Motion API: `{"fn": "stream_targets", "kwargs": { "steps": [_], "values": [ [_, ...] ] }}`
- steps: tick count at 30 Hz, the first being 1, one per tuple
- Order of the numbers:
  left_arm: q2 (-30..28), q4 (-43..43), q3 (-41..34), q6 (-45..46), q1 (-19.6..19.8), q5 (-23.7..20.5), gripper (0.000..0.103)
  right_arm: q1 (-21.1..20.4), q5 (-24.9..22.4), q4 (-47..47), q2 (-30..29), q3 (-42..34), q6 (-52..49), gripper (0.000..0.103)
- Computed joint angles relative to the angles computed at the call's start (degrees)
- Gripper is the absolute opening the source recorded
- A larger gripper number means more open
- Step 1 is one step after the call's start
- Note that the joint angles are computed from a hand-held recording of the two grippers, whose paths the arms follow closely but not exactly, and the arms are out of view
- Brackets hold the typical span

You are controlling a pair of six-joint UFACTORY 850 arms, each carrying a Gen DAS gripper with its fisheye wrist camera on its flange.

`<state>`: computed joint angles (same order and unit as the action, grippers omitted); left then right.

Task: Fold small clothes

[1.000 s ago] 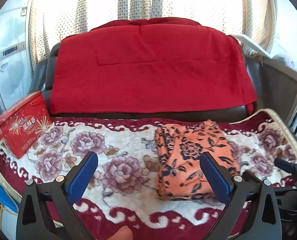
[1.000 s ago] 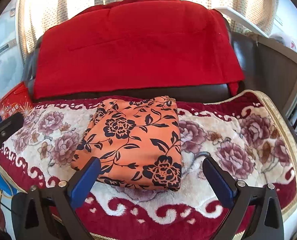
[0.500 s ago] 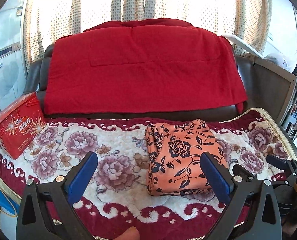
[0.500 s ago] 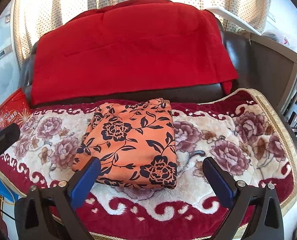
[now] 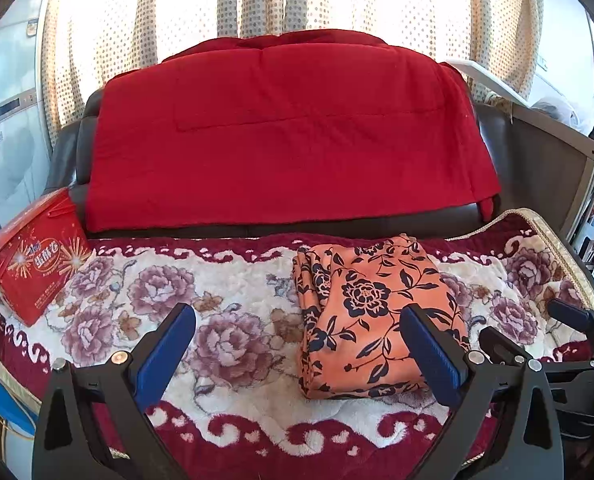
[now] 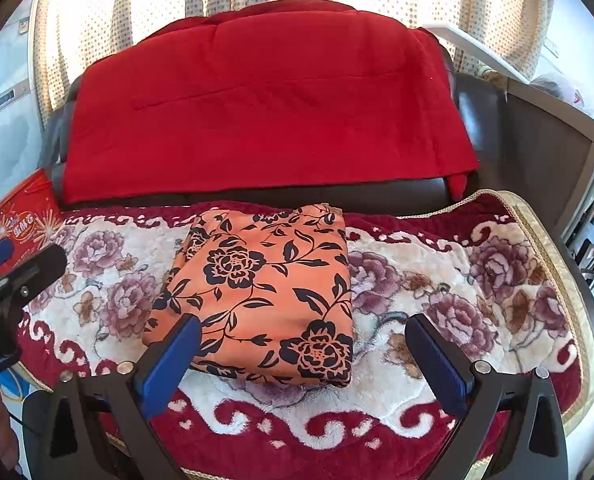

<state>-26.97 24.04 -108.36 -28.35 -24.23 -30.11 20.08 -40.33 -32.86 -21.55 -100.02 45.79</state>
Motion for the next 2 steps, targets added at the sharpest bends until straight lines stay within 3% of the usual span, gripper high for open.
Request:
{"fn": "stream_targets", "kwargs": {
  "steps": [2],
  "values": [
    [-0.78, -1.04, -0.93, 0.99, 0.08, -0.22, 0.102, -0.16, 0.06, 0.43, -0.67, -0.68, -0.60, 0.103]
  ]
}}
